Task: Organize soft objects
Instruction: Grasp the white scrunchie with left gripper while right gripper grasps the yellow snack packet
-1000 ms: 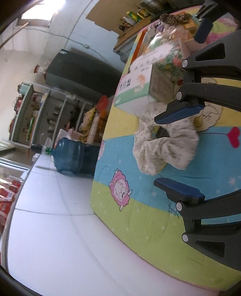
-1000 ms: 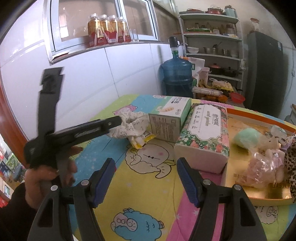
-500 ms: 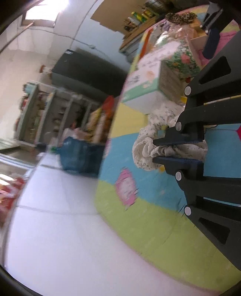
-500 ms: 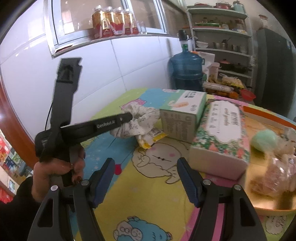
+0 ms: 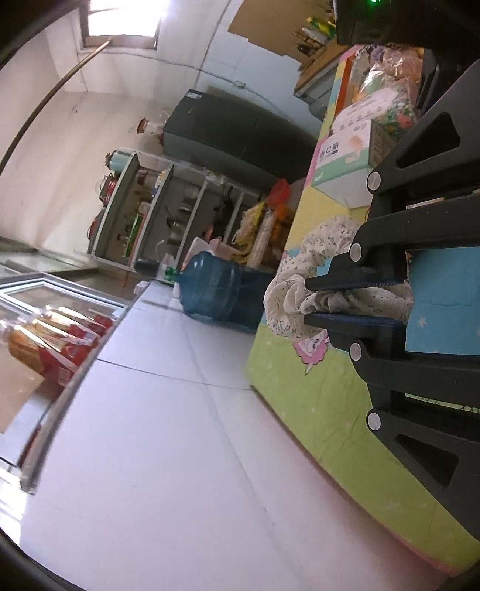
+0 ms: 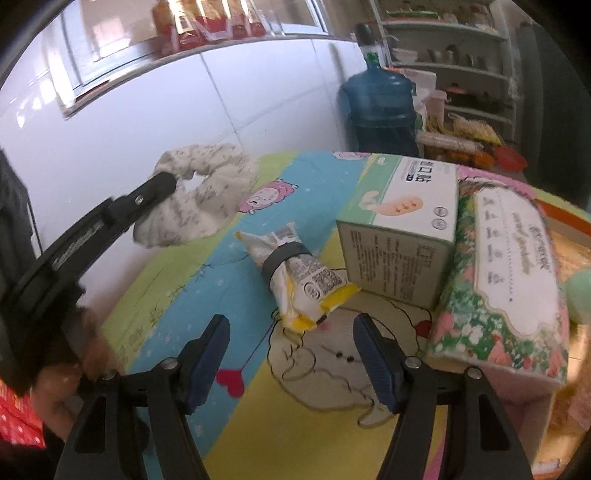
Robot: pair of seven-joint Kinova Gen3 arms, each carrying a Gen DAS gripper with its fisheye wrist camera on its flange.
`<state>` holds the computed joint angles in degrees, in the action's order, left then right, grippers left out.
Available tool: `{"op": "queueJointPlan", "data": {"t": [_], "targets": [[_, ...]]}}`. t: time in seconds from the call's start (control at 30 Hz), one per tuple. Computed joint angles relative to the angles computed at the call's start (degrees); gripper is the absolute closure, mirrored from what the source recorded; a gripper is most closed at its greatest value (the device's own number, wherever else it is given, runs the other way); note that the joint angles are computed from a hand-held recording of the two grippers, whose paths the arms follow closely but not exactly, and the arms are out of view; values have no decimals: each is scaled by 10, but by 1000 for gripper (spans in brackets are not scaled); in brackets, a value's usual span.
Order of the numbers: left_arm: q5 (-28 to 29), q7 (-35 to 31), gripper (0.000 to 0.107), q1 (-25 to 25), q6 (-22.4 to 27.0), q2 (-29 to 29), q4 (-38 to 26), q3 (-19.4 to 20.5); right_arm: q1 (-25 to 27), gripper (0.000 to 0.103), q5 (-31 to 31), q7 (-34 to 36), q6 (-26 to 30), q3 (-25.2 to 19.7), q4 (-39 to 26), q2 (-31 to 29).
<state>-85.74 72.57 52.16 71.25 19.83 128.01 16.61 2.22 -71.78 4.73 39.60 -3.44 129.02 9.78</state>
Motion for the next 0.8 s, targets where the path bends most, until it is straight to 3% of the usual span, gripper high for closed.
{"op": "queueJointPlan", "data": {"t": [0.3,0.53,0.57,0.6,0.8], "targets": [[-23,18,96,-14,-20,-7,21,3,-17,34,7,-71,-28,-23,-29,38],[-46,42,96,-38,-38,-19,41,5,-19,35,-44,-51,-50,-41,-28,48],[-47,48,96,-38,-37,-19,44,7,-15,44,-58,-39,-48,-41,-25,50],[-51,56,96,-39,-38,-19,48,7,-19,63,-67,-32,-47,-35,-23,49],[-44,55,96,-38,-31,-18,47,13,-15,65,-73,-8,-30,-31,-16,45]]}}
